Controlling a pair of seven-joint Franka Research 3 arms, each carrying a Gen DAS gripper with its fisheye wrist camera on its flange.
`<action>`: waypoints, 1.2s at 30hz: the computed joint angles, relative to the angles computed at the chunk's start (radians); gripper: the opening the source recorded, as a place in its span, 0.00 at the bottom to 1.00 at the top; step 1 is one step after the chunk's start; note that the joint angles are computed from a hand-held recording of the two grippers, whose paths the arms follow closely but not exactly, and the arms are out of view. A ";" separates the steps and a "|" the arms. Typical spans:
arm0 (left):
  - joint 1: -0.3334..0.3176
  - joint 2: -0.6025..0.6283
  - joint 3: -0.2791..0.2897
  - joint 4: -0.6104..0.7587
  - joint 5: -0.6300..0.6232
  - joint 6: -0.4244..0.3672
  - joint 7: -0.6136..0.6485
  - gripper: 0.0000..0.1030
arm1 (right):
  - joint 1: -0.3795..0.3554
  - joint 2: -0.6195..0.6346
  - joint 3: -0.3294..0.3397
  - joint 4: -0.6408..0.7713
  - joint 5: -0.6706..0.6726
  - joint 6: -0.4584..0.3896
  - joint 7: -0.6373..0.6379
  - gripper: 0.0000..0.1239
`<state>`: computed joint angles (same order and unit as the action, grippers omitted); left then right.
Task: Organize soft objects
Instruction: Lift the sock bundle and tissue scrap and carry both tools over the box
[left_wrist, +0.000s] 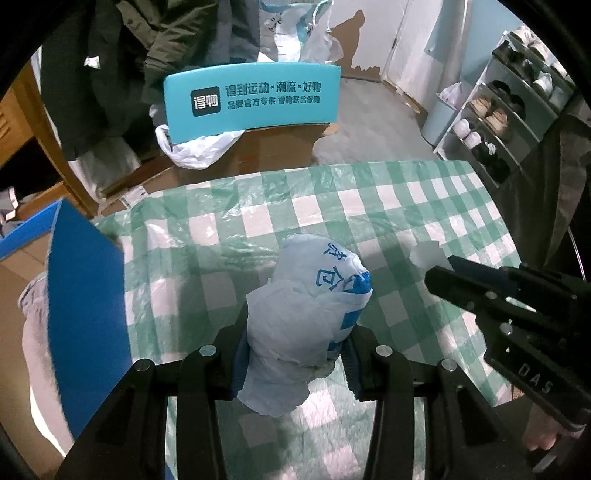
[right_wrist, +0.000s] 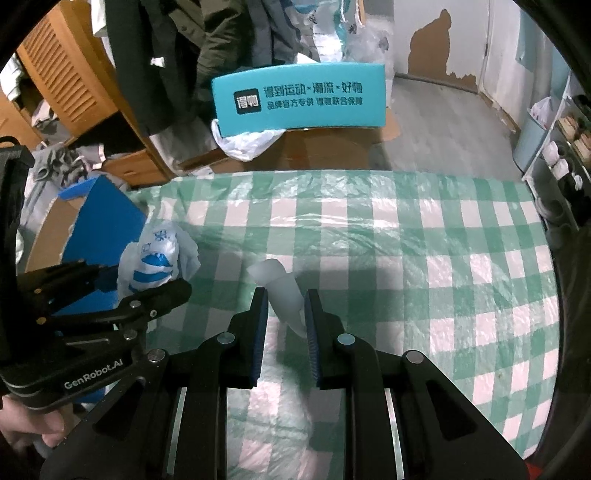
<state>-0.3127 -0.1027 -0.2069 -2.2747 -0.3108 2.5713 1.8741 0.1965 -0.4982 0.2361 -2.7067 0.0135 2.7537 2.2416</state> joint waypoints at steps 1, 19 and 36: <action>0.000 -0.010 0.001 -0.007 -0.002 -0.002 0.001 0.42 | 0.000 -0.006 0.004 0.000 -0.002 -0.004 0.004 0.15; -0.019 -0.213 0.085 -0.114 -0.020 -0.043 0.033 0.42 | 0.059 -0.061 0.044 0.042 -0.010 -0.052 0.029 0.14; -0.038 -0.345 0.170 -0.201 -0.054 -0.042 0.090 0.42 | 0.100 -0.033 0.070 0.099 -0.028 -0.054 0.019 0.14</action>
